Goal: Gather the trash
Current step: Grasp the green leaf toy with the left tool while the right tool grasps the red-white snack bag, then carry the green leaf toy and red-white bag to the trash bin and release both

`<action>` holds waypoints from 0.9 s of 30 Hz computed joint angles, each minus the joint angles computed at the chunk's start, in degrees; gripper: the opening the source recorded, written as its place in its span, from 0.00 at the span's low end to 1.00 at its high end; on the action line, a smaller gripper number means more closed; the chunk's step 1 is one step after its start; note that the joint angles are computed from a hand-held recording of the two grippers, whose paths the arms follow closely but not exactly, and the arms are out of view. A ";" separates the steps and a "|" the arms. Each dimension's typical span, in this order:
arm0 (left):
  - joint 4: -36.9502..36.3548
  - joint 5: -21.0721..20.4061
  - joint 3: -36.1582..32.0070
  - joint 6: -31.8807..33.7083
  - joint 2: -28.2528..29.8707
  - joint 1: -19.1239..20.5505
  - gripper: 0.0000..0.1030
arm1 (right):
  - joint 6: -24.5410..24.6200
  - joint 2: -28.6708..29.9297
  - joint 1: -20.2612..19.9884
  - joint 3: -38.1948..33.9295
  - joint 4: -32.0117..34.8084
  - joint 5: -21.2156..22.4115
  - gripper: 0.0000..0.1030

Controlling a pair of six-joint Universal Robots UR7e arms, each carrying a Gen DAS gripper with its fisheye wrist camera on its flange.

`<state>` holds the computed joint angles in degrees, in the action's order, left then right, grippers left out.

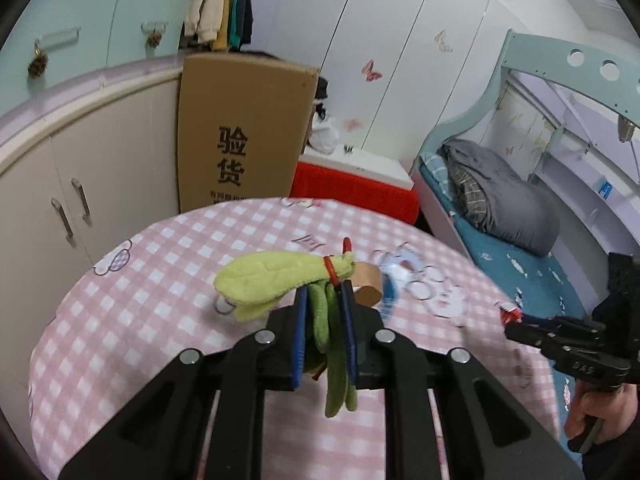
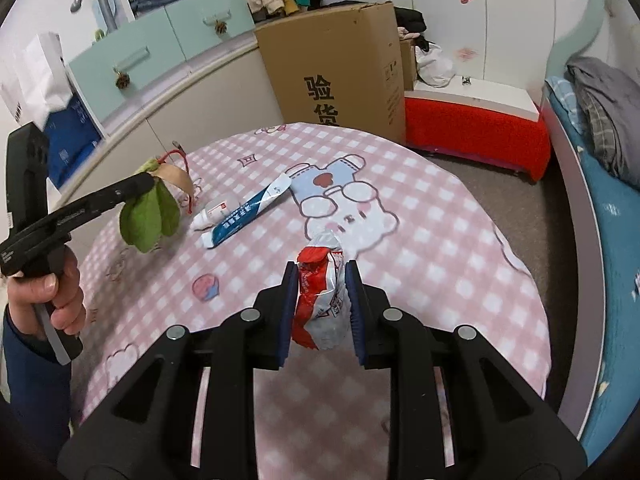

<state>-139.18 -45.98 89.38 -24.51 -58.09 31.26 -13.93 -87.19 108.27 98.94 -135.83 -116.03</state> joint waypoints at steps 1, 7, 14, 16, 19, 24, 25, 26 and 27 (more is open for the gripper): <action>-0.08 0.21 0.07 -0.21 -0.09 -0.71 0.15 | 0.19 -1.13 -0.18 0.58 -0.23 0.74 0.23; -0.28 0.89 -0.22 -2.73 0.97 -5.47 0.15 | 0.16 -6.96 -1.16 2.72 -1.43 3.97 0.23; -0.24 -2.25 -3.82 -4.35 6.27 -9.18 0.15 | -0.68 -13.80 -4.00 3.53 -1.83 7.13 0.23; -0.20 -3.51 -5.94 -3.78 8.79 -10.06 0.15 | -0.85 -16.05 -5.52 3.56 -1.90 7.95 0.23; 0.11 -6.10 -9.29 -2.89 12.36 -10.82 0.15 | -1.31 -19.23 -8.16 3.58 -1.97 8.92 0.23; 1.58 -10.19 -15.80 -0.84 18.80 -11.97 0.15 | -1.83 -23.97 -13.79 3.40 -1.60 10.99 0.23; 1.92 -11.26 -17.17 -0.30 20.07 -12.06 0.15 | -1.93 -24.81 -15.03 3.40 -1.48 11.36 0.23; 2.25 -12.04 -18.41 0.26 21.23 -12.12 0.15 | -1.99 -25.73 -16.52 3.48 -1.36 11.93 0.23; 2.75 -12.82 -19.99 0.78 22.67 -12.29 0.15 | -2.10 -26.53 -17.83 3.62 -1.31 12.50 0.23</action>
